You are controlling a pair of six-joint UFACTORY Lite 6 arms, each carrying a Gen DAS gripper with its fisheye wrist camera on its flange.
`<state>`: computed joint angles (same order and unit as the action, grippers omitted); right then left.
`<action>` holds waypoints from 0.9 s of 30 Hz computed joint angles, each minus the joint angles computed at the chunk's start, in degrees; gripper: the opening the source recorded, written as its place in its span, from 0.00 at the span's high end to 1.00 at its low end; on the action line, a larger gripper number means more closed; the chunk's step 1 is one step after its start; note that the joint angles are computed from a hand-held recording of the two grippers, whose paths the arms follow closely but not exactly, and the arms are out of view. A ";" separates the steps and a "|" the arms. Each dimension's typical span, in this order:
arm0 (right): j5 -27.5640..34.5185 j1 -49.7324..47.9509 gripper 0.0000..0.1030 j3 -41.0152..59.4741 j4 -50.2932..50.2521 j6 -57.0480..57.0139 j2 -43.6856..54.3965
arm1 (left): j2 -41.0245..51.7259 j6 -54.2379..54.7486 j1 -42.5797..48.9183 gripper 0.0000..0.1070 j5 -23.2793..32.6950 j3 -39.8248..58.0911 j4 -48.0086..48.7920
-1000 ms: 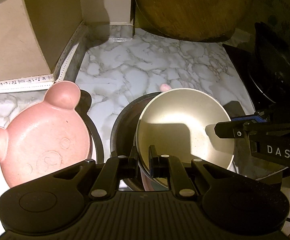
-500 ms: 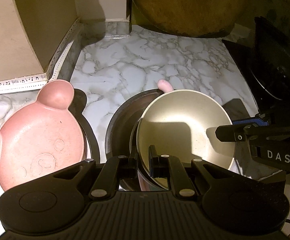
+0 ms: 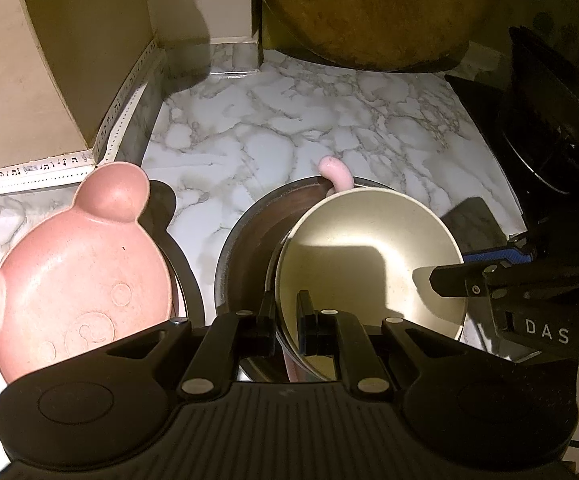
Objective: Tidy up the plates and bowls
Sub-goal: 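Lower the cream bowl into the pink-handled pot with both grippers, then open both grippers and move them to the steel bowl rim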
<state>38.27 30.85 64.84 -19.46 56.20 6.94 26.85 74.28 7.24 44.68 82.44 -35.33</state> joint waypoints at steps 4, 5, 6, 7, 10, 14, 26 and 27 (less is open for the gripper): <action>-0.29 0.01 0.86 -0.28 0.22 0.07 -0.11 | 0.16 0.43 0.20 0.91 0.00 0.12 -0.52; -0.40 -0.05 0.86 -0.38 0.15 0.06 -0.20 | 0.08 0.75 0.28 0.91 -0.25 -0.04 -0.71; -0.55 -0.10 0.85 -0.54 0.19 0.00 -0.37 | -0.06 1.19 0.51 0.91 -0.14 -0.21 -1.10; -0.66 -0.17 0.84 -0.67 0.33 -0.15 -0.52 | -0.02 1.49 0.65 0.91 0.14 -0.17 -1.26; -0.94 -0.40 0.80 -1.10 0.74 -0.59 -1.16 | -0.75 3.00 1.11 0.91 0.26 -0.83 -2.15; -1.78 -0.55 0.77 -2.04 1.15 -1.77 -2.64 | -1.31 3.77 1.69 0.91 1.45 -0.59 -2.95; -3.53 -1.37 0.68 -4.28 1.88 -4.67 -7.28 | -1.44 3.06 4.81 0.85 6.69 1.97 -3.88; -3.88 -1.70 0.66 -4.69 2.35 -5.08 -7.84 | -1.29 2.85 5.19 0.79 7.17 2.40 -3.88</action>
<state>34.39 29.16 60.15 -17.10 51.12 -0.90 25.56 77.14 12.43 51.84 84.84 -39.21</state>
